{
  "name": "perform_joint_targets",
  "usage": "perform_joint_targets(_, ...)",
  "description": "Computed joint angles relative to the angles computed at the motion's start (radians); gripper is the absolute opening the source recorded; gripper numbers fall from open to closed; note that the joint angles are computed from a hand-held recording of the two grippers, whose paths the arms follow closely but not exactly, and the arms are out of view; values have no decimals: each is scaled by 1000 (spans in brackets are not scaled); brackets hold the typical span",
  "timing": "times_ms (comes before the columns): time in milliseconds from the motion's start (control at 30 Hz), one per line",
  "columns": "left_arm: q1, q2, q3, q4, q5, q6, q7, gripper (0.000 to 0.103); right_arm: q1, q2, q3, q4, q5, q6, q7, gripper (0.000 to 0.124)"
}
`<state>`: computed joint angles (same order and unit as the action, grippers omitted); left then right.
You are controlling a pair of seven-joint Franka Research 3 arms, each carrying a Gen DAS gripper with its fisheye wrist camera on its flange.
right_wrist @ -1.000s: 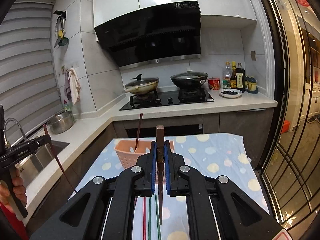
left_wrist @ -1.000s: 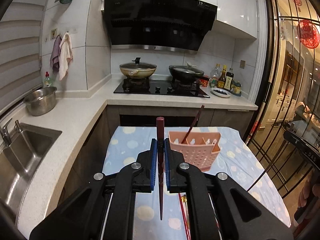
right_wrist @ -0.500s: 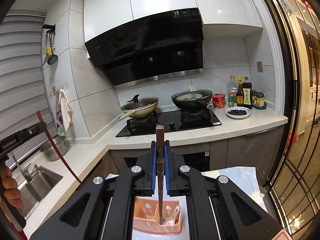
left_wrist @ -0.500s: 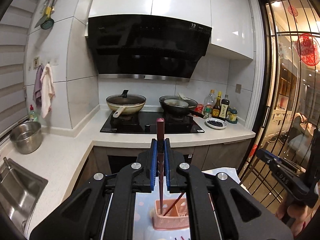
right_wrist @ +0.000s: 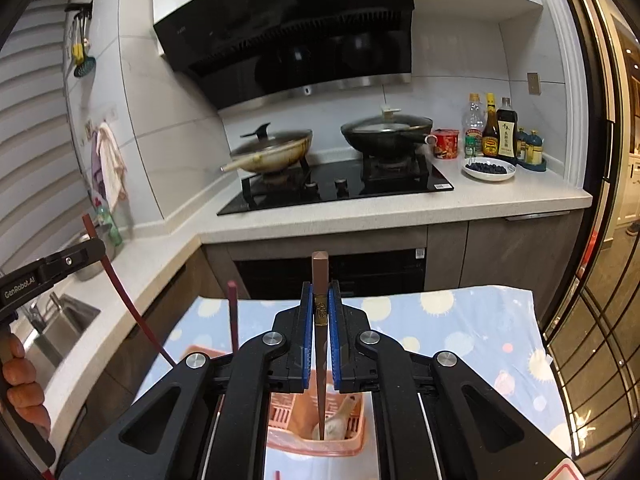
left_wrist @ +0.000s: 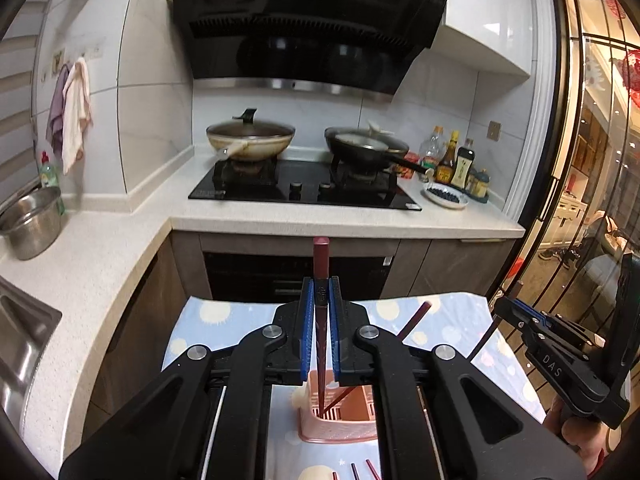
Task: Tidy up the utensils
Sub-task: 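Carry both chopsticks over the pink holder and open both tools to drop them in, then grasp a red chopstick with the left tool while the right grasps a green chopstick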
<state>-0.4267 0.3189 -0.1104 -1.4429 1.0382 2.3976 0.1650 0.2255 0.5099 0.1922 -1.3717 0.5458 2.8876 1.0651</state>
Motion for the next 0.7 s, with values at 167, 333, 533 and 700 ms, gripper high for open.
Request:
perform_joint_targets(167,-15,-29,4,-51,44,-46,-89,54,-25,-72,38,-123,30,128,-52,34)
perform_joint_targets(333,-23,-97,-28,-132,99,-113,-137,68,-131,-180,157,-251,194,182,-226,42)
perform_joint_targets(533,-24,-207,-101,-275,137,-200,-179,82,-237,-358,251,-445,563,164,-553,48)
perform_joint_targets(700,-32,-278,-169,-397,119,-280,-223,84,-207,-513,207,-657,725,150,-703,48)
